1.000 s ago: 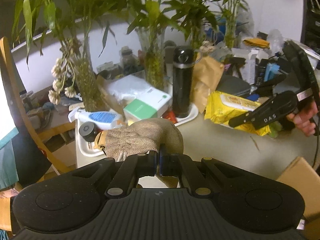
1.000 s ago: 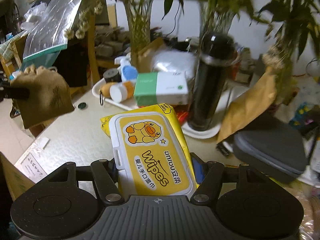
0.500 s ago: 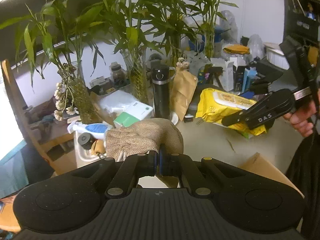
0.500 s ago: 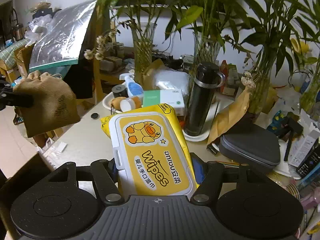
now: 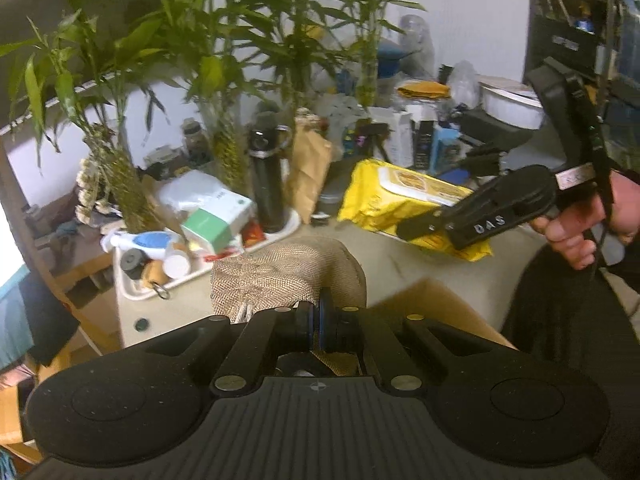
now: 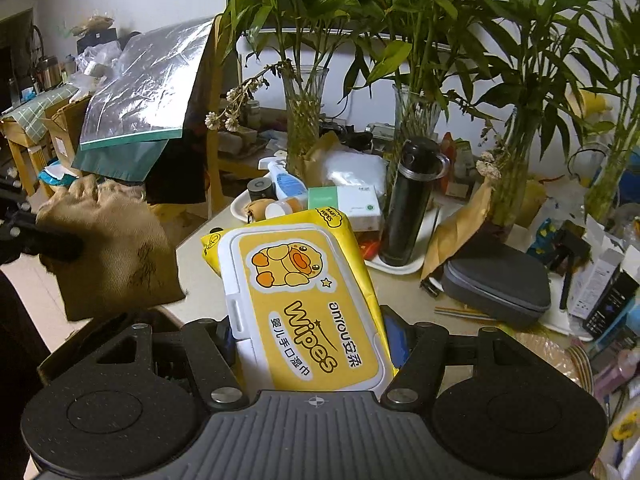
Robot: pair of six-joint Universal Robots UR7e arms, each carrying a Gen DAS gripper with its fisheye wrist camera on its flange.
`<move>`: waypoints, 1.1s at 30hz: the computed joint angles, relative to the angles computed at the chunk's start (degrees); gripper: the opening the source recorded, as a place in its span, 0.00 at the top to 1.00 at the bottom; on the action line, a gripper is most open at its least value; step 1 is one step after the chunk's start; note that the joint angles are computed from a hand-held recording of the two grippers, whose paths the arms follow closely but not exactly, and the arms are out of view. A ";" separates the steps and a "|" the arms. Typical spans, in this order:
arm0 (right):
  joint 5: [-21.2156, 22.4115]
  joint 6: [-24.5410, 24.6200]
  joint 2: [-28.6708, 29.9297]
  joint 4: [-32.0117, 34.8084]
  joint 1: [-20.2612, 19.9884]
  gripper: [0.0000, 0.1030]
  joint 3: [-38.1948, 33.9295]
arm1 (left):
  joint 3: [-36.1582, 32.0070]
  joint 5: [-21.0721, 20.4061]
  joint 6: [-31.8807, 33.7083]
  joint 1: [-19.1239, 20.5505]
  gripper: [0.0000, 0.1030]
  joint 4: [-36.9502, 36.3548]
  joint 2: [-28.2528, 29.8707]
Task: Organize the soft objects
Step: 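Carry the burlap pouch and yellow wipes pack with both tools over the box, then open both tools to drop the pouch and wipes pack into the box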
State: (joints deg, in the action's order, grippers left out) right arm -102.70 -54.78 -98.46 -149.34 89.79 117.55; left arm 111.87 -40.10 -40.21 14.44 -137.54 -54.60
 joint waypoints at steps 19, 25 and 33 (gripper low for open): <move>2.53 1.54 -7.17 2.93 -2.30 0.33 3.73 | 1.31 -9.42 -2.25 -0.65 0.47 1.51 4.47; 2.79 3.10 -8.52 4.31 -2.95 0.33 4.61 | 3.66 -9.22 -9.30 -1.84 0.47 3.14 2.12; 2.74 7.74 -9.50 5.52 -3.60 0.33 6.01 | 5.53 -7.04 -20.67 -4.00 0.47 7.00 -0.21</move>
